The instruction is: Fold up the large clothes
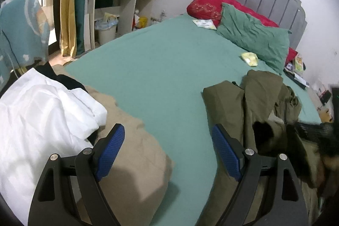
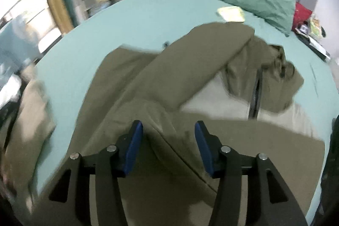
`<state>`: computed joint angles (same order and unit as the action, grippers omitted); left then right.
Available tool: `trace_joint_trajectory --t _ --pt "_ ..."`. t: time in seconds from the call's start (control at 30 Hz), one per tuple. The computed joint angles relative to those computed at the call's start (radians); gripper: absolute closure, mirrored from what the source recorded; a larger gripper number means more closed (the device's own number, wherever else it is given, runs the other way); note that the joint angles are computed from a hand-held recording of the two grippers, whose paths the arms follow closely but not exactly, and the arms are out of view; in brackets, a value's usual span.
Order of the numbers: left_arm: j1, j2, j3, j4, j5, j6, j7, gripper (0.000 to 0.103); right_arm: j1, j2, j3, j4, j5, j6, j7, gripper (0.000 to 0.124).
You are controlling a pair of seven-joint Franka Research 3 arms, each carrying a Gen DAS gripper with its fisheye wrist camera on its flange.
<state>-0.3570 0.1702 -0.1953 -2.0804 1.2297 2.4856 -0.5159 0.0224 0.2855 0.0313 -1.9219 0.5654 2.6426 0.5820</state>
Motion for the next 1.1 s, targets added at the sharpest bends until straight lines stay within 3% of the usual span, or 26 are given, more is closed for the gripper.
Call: trace_joint_trajectory --t 0.1,0.17,0.27,0.33,0.47,0.57,0.63,0.73,0.8,0.87,1.03,1.1 --pt "0.012 0.002 0.007 0.001 -0.004 0.025 0.026 0.016 0.056 0.104 -0.019 0.134 -0.092 0.010 0.155 0.072" --pt "0.014 0.006 0.011 0.003 0.010 0.025 0.026 0.016 0.007 0.114 0.045 0.181 -0.015 -0.076 0.088 0.072" --pt "0.027 0.016 0.017 0.009 -0.012 0.048 0.063 0.016 0.061 0.082 0.016 0.115 -0.148 -0.078 0.042 0.073" --pt "0.031 0.018 0.021 0.005 -0.010 0.073 0.068 0.016 0.059 0.049 0.016 0.063 -0.166 -0.146 0.013 0.074" --pt "0.032 0.005 0.022 -0.006 -0.011 0.096 0.077 0.016 0.041 0.010 -0.001 -0.022 -0.128 -0.249 0.030 0.073" --pt "0.029 -0.017 0.020 -0.026 0.025 0.108 0.020 0.016 -0.010 0.022 0.005 0.001 -0.002 -0.383 0.000 0.073" --pt "0.027 -0.024 0.012 -0.030 0.025 0.095 0.020 0.016 -0.016 -0.013 0.010 -0.023 0.067 -0.341 -0.050 0.073" --pt "0.021 -0.030 0.001 -0.034 0.033 0.070 0.009 0.016 0.016 -0.035 0.017 -0.029 0.131 -0.140 -0.103 0.072" --pt "0.020 -0.025 -0.003 -0.026 0.020 0.058 0.028 0.016 0.068 0.008 0.002 0.008 0.058 0.010 -0.017 0.072" --pt "0.020 -0.019 -0.002 -0.018 0.020 0.055 0.027 0.016 0.123 0.101 -0.034 0.098 -0.065 0.085 0.136 0.072" --pt "0.031 -0.002 0.010 -0.009 0.004 0.079 0.056 0.016 0.192 0.315 -0.076 0.354 -0.269 -0.009 0.432 0.072" --pt "0.035 0.009 0.015 0.003 -0.013 0.087 0.065 0.016 0.244 0.346 -0.123 0.364 -0.364 -0.010 0.522 0.072"
